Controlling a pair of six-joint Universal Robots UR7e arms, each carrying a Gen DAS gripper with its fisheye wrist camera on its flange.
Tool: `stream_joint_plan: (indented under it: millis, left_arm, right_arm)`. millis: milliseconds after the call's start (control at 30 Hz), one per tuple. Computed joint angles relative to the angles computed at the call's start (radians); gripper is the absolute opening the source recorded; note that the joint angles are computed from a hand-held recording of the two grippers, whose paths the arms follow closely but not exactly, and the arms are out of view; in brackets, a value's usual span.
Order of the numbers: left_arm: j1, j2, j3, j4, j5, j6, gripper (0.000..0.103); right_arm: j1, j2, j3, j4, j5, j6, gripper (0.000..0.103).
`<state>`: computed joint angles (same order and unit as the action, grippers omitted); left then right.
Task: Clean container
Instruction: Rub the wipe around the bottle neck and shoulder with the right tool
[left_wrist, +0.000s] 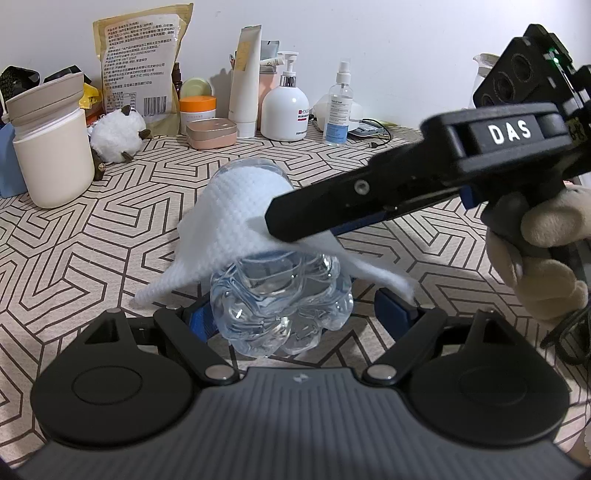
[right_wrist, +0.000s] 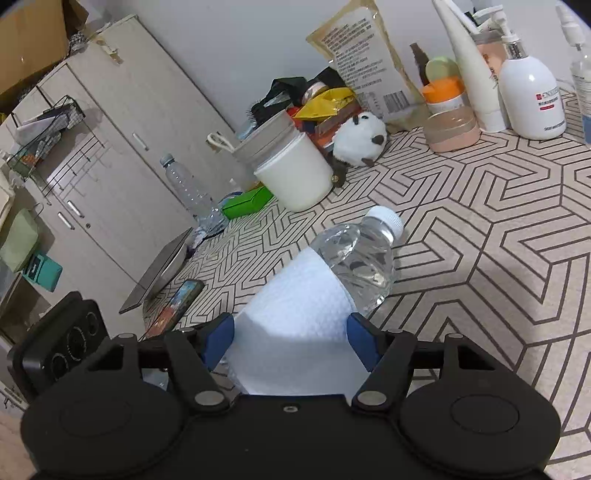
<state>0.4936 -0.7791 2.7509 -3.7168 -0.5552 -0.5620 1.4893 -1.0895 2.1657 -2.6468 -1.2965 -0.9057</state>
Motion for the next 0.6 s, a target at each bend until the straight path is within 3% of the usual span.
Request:
stream_joint_plan:
  millis: [100,200,300,600]
  left_arm:
    - [0.001,0.005,0.004,-0.027,-0.007,0.006,0.086]
    - [0.001,0.008,0.010,-0.048,-0.012,0.007,0.086]
    - [0.000,0.006,0.011,-0.037,-0.009,0.002,0.086]
    - [-0.003,0.009,0.008,-0.030,-0.005,-0.005,0.086]
  right_arm:
    - [-0.002,0.005,0.004,-0.047,0.005,0.020,0.066]
    - [-0.008,0.017,0.025,-0.179,-0.004,0.072,0.065]
    - [-0.025,0.023,0.011,-0.148,0.015,0.112,0.065]
    - [-0.020,0.006,0.025,-0.068,0.036,0.071,0.067]
